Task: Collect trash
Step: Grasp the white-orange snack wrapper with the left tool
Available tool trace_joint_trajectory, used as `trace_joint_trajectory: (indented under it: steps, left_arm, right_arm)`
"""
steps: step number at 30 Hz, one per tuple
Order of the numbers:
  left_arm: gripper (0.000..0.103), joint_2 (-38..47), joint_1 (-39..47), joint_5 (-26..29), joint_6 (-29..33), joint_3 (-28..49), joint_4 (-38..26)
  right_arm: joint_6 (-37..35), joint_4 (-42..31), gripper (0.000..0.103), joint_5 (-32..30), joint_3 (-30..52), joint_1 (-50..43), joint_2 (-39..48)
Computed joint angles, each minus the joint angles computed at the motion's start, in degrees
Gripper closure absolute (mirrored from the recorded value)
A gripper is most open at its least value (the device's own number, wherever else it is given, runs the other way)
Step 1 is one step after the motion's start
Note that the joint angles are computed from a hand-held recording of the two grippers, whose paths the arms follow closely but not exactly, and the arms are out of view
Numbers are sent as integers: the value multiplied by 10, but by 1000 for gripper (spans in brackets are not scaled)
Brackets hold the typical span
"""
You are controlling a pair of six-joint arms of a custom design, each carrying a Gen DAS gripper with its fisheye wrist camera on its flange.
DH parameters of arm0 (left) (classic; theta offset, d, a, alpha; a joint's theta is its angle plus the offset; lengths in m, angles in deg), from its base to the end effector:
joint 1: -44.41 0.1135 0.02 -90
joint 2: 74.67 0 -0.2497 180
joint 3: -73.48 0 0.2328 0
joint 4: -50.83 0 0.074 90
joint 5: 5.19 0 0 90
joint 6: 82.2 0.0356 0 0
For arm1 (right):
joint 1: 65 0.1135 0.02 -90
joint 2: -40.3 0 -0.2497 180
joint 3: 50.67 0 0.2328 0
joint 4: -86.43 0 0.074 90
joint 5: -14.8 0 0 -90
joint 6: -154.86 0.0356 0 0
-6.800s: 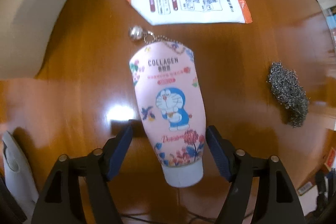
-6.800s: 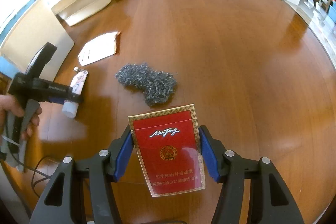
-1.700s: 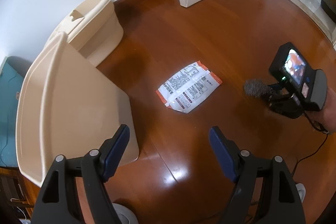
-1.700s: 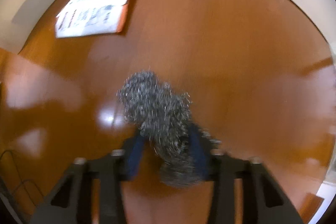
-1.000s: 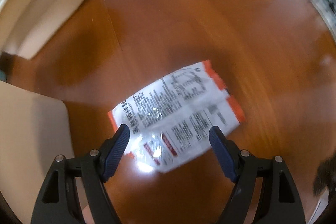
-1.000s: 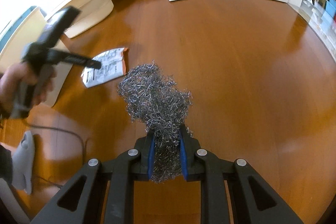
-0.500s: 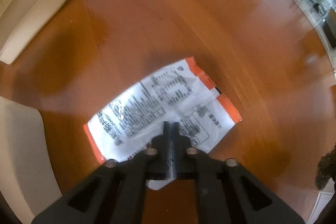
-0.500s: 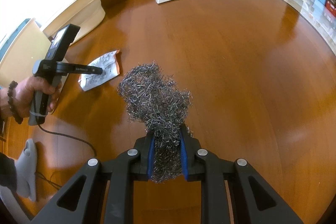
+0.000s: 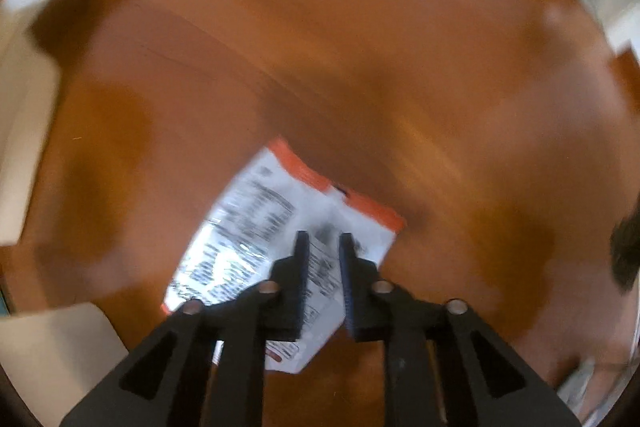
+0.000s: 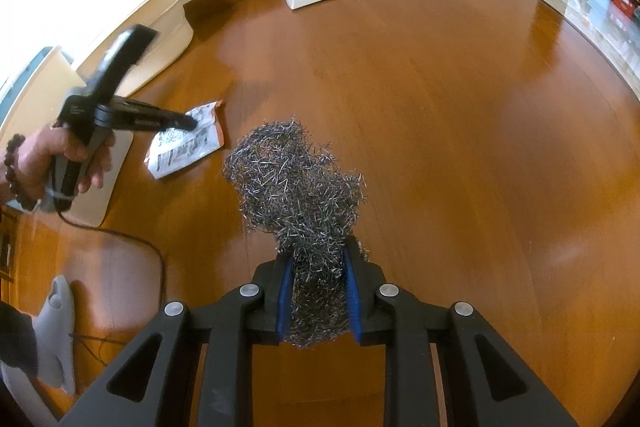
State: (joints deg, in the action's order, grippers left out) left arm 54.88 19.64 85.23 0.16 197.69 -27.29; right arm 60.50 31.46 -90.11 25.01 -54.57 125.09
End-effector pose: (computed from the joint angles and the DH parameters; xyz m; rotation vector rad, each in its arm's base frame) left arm 0.3842 -0.1776 0.1755 0.4524 2.9995 -0.0590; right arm 0.2684 0.0587 0.2278 -0.4248 2.6464 0.3827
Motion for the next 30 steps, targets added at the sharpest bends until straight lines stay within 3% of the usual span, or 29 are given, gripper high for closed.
trace_joint_trajectory:
  steps: [4,8,12,13,14,16,23,25,26,30]
  left_arm:
    - [88,-4,-14,-29,-7,-4,14]
    - [88,-27,-4,6,-33,-38,35]
    - [85,19,21,16,2,30,-7]
    - [67,6,22,15,-1,16,10]
    - [31,-9,23,5,-8,-2,32]
    - [0,-23,24,-10,-15,-13,59]
    - [0,15,9,-63,15,37,29]
    - [0,49,17,-53,48,99,-13]
    - [0,88,3,-46,47,156,-31]
    - [0,158,-6,-31,62,257,-82]
  right_arm:
    - [5,-1,78,-6,4,-11,1]
    - [5,-4,78,-4,0,-14,-3]
    - [13,-2,78,-2,0,-10,-7]
    - [12,-1,78,-2,1,-11,-7]
    - [14,1,78,-1,-1,-11,-9]
    - [19,4,78,0,-4,-10,-13]
    - [30,12,78,5,-22,-6,-31]
    - [31,12,78,6,-23,-5,-34]
    - [31,11,78,7,-24,-5,-36]
    - [36,9,78,11,-31,-7,-43]
